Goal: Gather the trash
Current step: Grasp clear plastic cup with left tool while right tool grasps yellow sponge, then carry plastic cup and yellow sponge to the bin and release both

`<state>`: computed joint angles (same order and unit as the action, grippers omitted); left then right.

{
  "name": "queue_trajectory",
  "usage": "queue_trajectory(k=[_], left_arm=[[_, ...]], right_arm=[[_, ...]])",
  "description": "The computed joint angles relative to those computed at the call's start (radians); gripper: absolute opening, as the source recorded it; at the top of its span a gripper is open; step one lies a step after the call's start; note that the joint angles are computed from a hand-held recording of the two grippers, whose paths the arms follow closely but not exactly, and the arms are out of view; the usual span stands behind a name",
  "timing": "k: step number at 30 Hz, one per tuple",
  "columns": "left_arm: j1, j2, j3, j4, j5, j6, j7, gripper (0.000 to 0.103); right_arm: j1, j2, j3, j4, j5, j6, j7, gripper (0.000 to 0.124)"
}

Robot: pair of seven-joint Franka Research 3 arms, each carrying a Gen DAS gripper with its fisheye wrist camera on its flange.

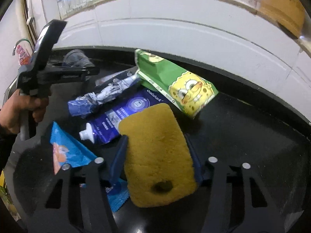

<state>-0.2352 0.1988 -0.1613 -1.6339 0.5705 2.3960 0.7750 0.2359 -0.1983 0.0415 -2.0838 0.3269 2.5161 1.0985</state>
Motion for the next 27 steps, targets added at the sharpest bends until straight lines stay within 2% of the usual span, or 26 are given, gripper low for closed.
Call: queue_trajectory(k=[4,8,11,13,16,22,27], left_arm=[[-0.008,-0.112,-0.013,-0.096,0.036,-0.007,-0.032,0.072],[-0.007,-0.247,-0.046,-0.207,0.019,-0.016,-0.052,0.072],[-0.025,-0.352,-0.095,-0.283,0.026,-0.07,-0.1,0.072],[-0.035,-0.43,-0.111,-0.357,-0.007,-0.069,-0.108,0.072],[-0.066,-0.54,-0.173,-0.444,-0.026,-0.115,-0.15,0.072],[-0.148,-0.658,-0.26,-0.544,-0.077,-0.16,-0.236,0.072],[-0.189,-0.683,-0.285,-0.577,-0.102,-0.168,-0.283,0.072]], right_arm=[[0.005,-0.075,0.0,-0.052,0.017,0.018,0.007,0.054],[0.01,-0.19,0.0,-0.125,0.026,0.015,0.021,0.054],[0.012,-0.295,0.002,-0.194,0.027,-0.001,0.035,0.054],[0.015,-0.374,0.007,-0.251,0.031,-0.01,0.051,0.054],[0.013,-0.492,0.017,-0.328,0.023,-0.044,0.084,0.055],[0.012,-0.753,0.024,-0.481,0.021,-0.132,0.145,0.055],[0.01,-0.881,0.022,-0.551,0.022,-0.187,0.17,0.055]])
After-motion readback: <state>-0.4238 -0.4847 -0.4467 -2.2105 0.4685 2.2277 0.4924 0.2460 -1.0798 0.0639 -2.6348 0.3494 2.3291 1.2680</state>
